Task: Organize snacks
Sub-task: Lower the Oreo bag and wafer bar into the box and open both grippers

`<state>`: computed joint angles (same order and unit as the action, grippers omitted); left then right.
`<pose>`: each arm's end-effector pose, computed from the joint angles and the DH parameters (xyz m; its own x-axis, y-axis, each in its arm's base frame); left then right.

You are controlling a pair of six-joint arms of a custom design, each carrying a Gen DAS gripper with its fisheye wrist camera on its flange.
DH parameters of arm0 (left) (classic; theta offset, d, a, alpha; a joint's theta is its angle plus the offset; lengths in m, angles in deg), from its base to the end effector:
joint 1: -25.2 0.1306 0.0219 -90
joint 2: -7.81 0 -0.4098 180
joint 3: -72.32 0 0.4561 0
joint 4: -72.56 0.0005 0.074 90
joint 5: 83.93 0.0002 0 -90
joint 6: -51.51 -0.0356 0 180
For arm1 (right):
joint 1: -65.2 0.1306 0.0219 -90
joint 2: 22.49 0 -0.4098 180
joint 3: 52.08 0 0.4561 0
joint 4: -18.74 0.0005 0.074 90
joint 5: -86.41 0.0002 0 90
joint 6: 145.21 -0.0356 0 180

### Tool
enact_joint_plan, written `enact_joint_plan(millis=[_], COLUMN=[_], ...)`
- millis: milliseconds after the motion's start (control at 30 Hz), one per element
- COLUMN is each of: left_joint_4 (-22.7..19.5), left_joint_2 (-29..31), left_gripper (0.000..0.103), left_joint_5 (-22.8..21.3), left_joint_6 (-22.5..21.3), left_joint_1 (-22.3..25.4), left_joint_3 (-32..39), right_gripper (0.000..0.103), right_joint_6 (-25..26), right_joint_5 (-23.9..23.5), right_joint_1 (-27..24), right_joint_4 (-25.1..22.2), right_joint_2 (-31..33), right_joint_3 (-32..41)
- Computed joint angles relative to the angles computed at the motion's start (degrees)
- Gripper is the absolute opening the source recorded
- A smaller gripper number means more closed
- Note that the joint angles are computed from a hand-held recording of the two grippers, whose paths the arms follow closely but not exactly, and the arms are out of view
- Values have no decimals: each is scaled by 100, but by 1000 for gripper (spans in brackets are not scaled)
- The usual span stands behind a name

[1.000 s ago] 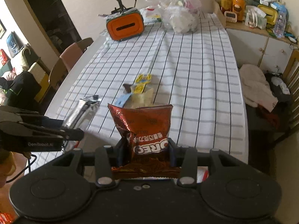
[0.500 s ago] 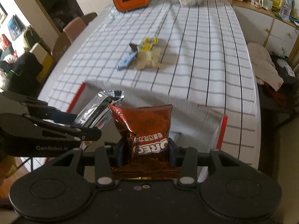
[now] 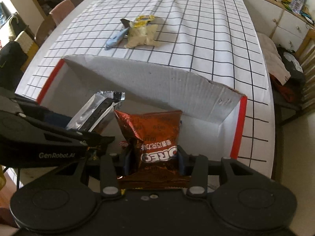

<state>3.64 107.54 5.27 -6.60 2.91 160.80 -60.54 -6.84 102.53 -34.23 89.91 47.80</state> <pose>0.5154 -0.2113 0.3375 -0.9733 -0.1719 -0.1522 -0.1615 0.9837 -0.0785 0.5307 0.4066 0.3109 -0.7784 -0.4770 -0.4083 -0.5542 0.8275 0.0899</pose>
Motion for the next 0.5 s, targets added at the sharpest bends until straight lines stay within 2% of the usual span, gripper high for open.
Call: enact_joint_plan(millis=[267,500], left_joint_4=[-219,-368], left_joint_2=[277,402], left_gripper=[42,42], left_joint_5=[439,492], left_joint_6=[265,325], left_joint_1=[171,169], left_joint_3=[153,228], right_gripper=[43,43], right_joint_6=[-176,-102], right_joint_5=[190,297], right_joint_1=[10,33], right_joint_4=[-9,-76], right_joint_2=[127,186], right_joint_3=[96,166])
